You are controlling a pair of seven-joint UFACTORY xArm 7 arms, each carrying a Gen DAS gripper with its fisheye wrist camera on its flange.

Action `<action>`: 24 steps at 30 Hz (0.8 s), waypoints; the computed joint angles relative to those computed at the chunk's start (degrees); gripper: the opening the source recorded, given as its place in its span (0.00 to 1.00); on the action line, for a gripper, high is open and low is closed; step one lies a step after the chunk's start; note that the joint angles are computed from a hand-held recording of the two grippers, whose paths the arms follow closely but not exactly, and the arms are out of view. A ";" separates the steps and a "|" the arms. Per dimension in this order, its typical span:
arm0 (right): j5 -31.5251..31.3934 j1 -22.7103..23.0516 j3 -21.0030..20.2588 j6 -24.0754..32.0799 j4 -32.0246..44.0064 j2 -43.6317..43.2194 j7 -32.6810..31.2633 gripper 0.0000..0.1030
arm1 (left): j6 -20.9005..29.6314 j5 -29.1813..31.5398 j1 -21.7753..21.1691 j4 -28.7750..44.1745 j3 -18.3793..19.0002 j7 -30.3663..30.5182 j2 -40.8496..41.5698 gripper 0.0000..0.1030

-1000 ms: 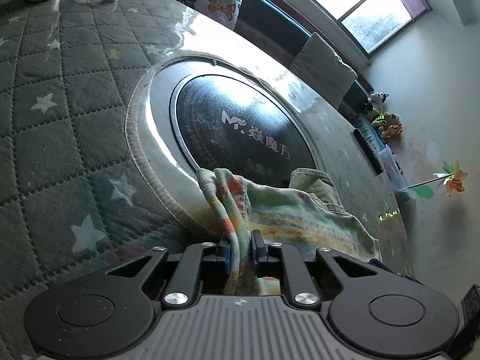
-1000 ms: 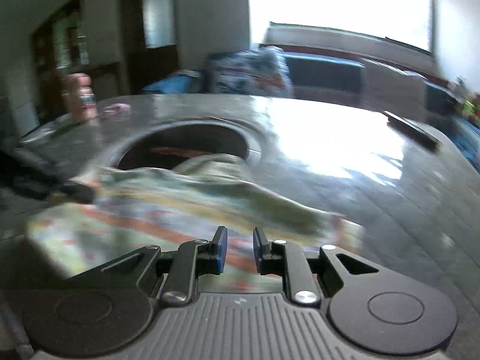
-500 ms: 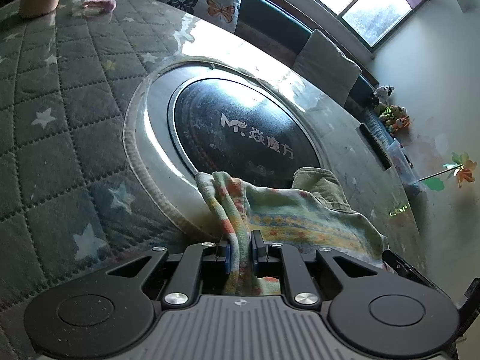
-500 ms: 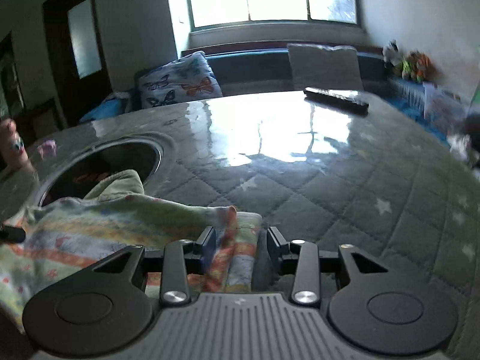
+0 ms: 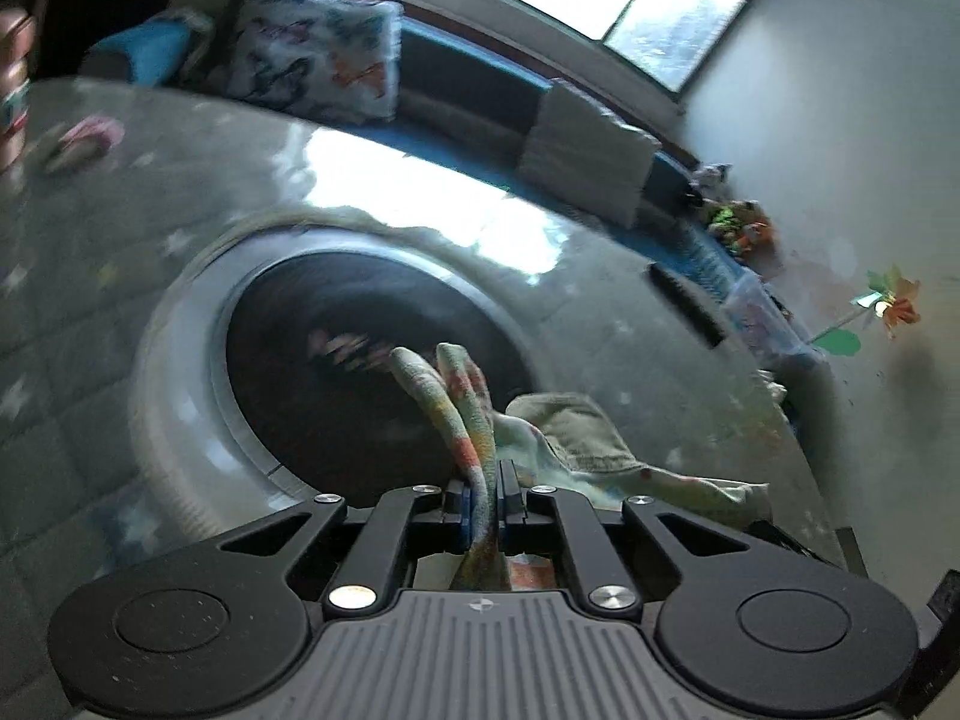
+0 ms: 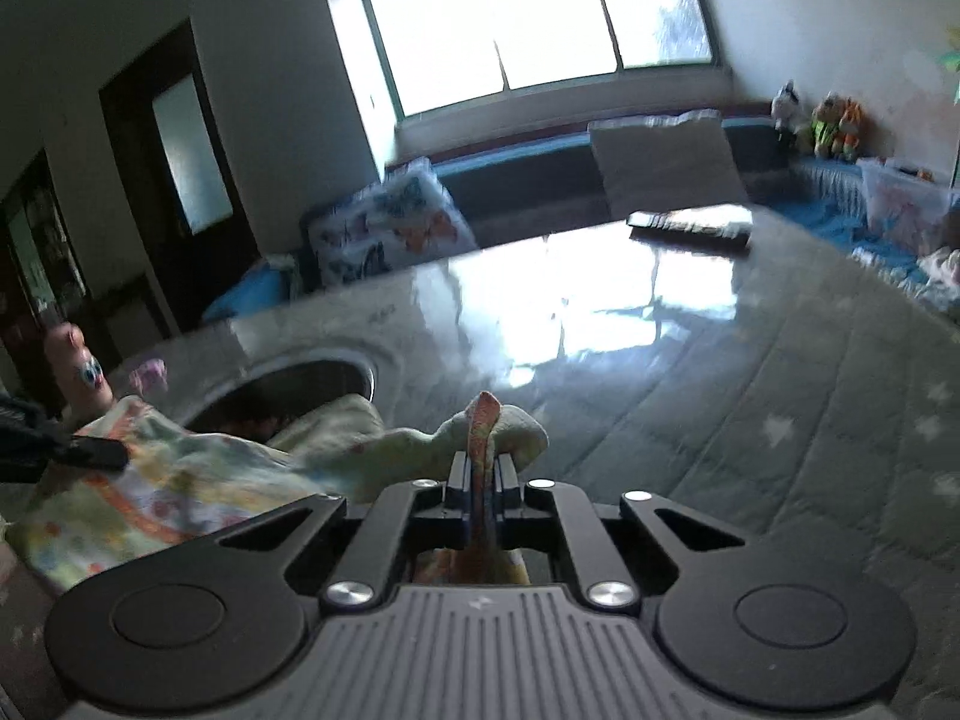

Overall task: Fold clothes
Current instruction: 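Lift the shirt with both grippers and carry it across the table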

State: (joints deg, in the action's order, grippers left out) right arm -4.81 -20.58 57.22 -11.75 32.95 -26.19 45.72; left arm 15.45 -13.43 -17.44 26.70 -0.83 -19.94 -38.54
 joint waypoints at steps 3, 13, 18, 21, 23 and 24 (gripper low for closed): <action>0.81 2.59 -3.90 0.64 -2.14 -4.47 0.64 0.06 | -1.90 -0.09 -2.22 4.22 -0.50 1.03 5.28 0.07; -2.46 1.22 -12.24 6.84 -6.25 -14.18 3.36 0.06 | -4.92 -2.38 -8.11 22.27 -3.12 7.53 25.56 0.07; -4.77 -1.99 -13.94 8.03 -7.19 -15.30 5.05 0.06 | -3.62 -1.65 -6.71 30.51 -6.84 8.61 33.65 0.07; -5.93 -3.45 -14.62 8.40 -7.56 -15.14 5.62 0.06 | -2.54 -1.13 -6.06 33.85 -8.52 9.07 37.10 0.07; -6.57 -4.20 -15.11 8.80 -7.91 -14.81 5.91 0.05 | -2.22 0.62 -5.74 35.48 -9.38 8.07 39.06 0.07; -6.84 -4.55 -15.11 8.95 -8.12 -14.74 6.19 0.05 | -2.03 2.60 -5.65 36.18 -9.64 6.67 39.95 0.07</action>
